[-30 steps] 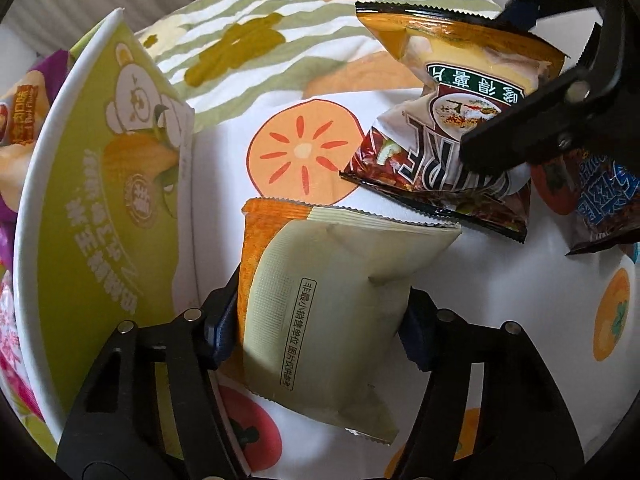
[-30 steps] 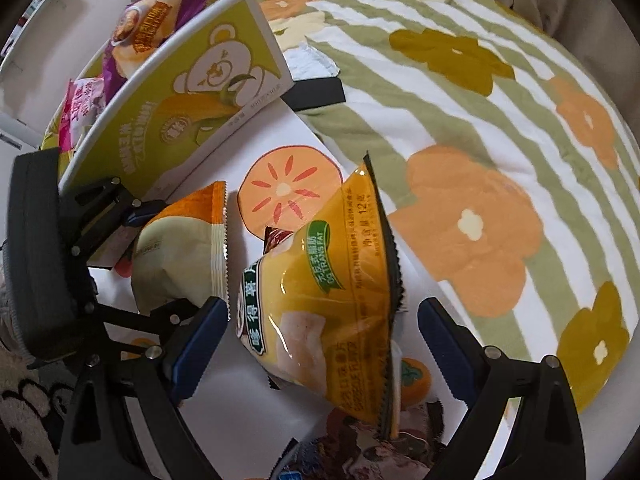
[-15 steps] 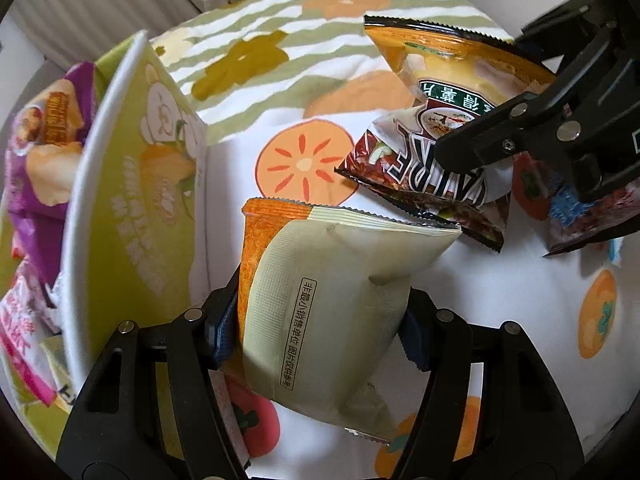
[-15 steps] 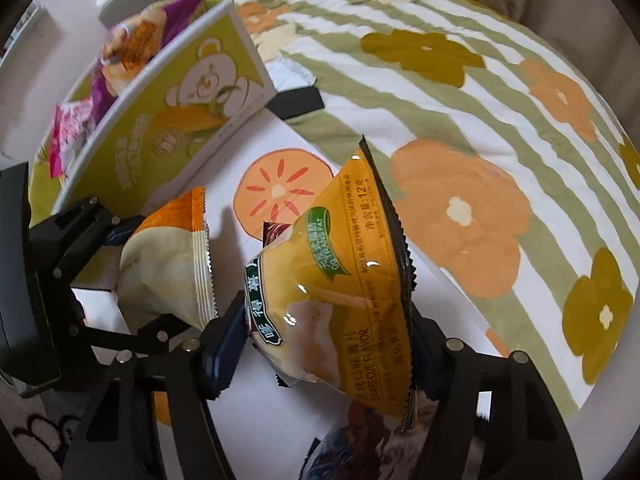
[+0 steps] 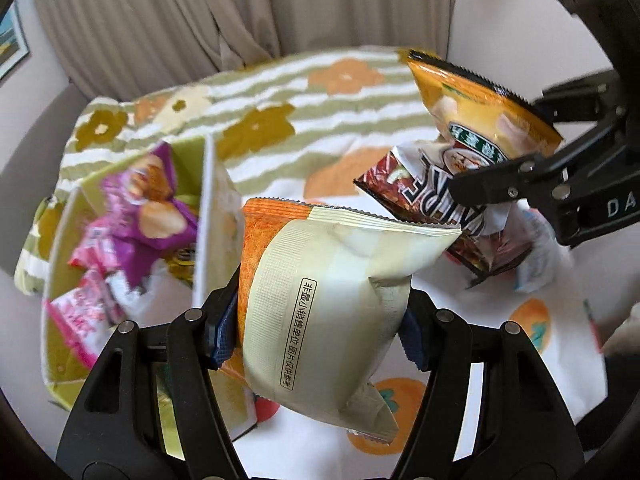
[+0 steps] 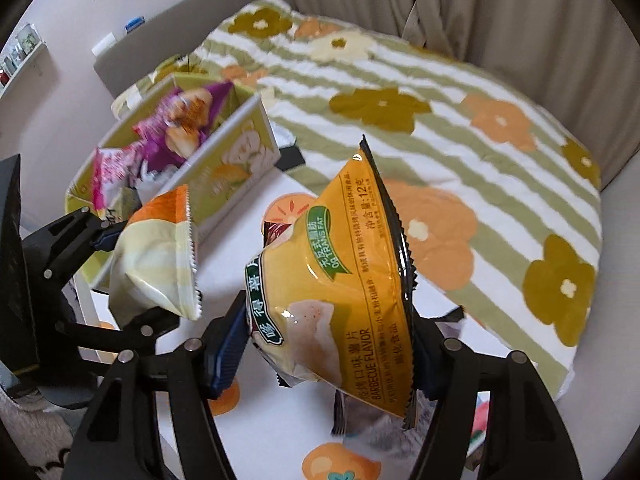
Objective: Organize snacks
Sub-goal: 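Carry both bags over the green box and release them inside with both tools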
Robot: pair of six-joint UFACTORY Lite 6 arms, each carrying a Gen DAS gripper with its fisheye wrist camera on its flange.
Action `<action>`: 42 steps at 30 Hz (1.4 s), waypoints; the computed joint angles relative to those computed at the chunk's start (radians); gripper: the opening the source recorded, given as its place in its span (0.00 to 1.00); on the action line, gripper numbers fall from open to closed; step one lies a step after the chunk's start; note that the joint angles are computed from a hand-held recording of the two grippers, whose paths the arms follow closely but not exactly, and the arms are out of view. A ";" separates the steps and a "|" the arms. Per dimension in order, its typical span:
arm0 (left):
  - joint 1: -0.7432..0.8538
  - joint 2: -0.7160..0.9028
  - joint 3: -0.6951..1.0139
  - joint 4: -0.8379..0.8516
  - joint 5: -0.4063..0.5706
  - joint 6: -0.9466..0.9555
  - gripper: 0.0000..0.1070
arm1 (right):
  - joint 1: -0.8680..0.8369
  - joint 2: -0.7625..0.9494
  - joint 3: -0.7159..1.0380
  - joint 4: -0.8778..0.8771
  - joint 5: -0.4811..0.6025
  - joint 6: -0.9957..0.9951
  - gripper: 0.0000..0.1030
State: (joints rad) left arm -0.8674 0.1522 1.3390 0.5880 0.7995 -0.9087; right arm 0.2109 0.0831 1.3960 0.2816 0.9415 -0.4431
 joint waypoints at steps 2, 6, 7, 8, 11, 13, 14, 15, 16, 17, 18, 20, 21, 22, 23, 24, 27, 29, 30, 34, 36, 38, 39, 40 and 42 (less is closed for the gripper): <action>-0.005 -0.073 -0.001 -0.001 0.053 -0.001 0.58 | 0.010 -0.050 -0.005 -0.002 0.012 0.016 0.62; 0.009 -0.191 -0.014 0.005 0.138 0.021 0.58 | 0.075 -0.126 0.011 -0.019 0.031 0.066 0.62; 0.029 -0.234 -0.025 0.000 0.156 0.044 0.58 | 0.106 -0.140 0.017 -0.031 0.030 0.095 0.62; 0.046 -0.264 -0.037 -0.009 0.163 0.063 0.58 | 0.129 -0.150 0.023 -0.037 0.028 0.119 0.62; 0.131 -0.347 -0.071 -0.055 0.173 0.147 0.58 | 0.215 -0.148 0.071 -0.069 0.017 0.218 0.62; 0.217 -0.399 -0.105 -0.113 0.147 0.238 0.58 | 0.279 -0.136 0.110 -0.105 0.009 0.301 0.62; 0.276 -0.424 -0.126 -0.152 0.131 0.306 0.58 | 0.314 -0.124 0.134 -0.129 0.004 0.350 0.62; 0.316 -0.440 -0.146 -0.177 0.114 0.353 0.58 | 0.337 -0.114 0.150 -0.149 -0.003 0.386 0.62; 0.380 -0.456 -0.168 -0.227 0.091 0.433 0.58 | 0.372 -0.097 0.174 -0.183 -0.010 0.441 0.62; 0.421 -0.463 -0.183 -0.265 0.078 0.485 0.58 | 0.404 -0.076 0.200 -0.215 -0.015 0.495 0.62; 0.474 -0.471 -0.200 -0.320 0.062 0.558 0.58 | 0.434 -0.053 0.228 -0.247 -0.017 0.551 0.62; 0.584 -0.474 -0.240 -0.444 0.020 0.719 0.58 | 0.482 -0.002 0.285 -0.290 -0.013 0.644 0.62; 0.623 -0.487 -0.263 -0.488 0.010 0.785 0.60 | 0.505 0.026 0.313 -0.310 -0.017 0.688 0.62; 0.668 -0.484 -0.279 -0.539 -0.006 0.867 0.67 | 0.519 0.034 0.319 -0.323 -0.021 0.713 0.62; 0.700 -0.478 -0.295 -0.578 -0.018 0.936 0.74 | 0.546 0.067 0.350 -0.351 -0.022 0.759 0.62; 0.717 -0.479 -0.312 -0.594 -0.031 0.974 0.91 | 0.570 0.097 0.381 -0.380 -0.018 0.799 0.62; 0.819 -0.512 -0.355 -0.677 -0.068 1.142 0.96 | 0.622 0.198 0.472 -0.436 -0.008 0.888 0.62; 0.929 -0.510 -0.354 -0.765 -0.061 1.293 0.96 | 0.656 0.265 0.539 -0.466 0.005 0.940 0.62; 0.991 -0.511 -0.362 -0.824 -0.054 1.382 0.96 | 0.672 0.300 0.576 -0.480 0.013 0.961 0.62; 1.172 -0.448 -0.334 -0.953 -0.012 1.601 0.96 | 0.729 0.433 0.716 -0.512 0.052 1.017 0.62; 1.234 -0.413 -0.310 -0.995 0.000 1.683 0.96 | 0.742 0.489 0.780 -0.501 0.074 1.035 0.62; 1.281 -0.377 -0.283 -1.021 0.005 1.743 0.96 | 0.752 0.543 0.847 -0.488 0.099 1.049 0.62; 1.296 -0.366 -0.274 -1.029 0.005 1.758 0.96 | 0.755 0.581 0.900 -0.479 0.123 1.052 0.62; 1.314 -0.353 -0.262 -1.039 0.010 1.777 0.96 | 0.757 0.618 0.950 -0.465 0.143 1.051 0.62; 1.350 -0.325 -0.236 -1.064 0.027 1.814 0.96 | 0.761 0.684 1.038 -0.441 0.170 1.051 0.62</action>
State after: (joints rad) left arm 0.4821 -0.1729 1.1028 -0.4765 0.8270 0.9054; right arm 0.9714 0.7670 2.4336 -0.1599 1.1115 0.6083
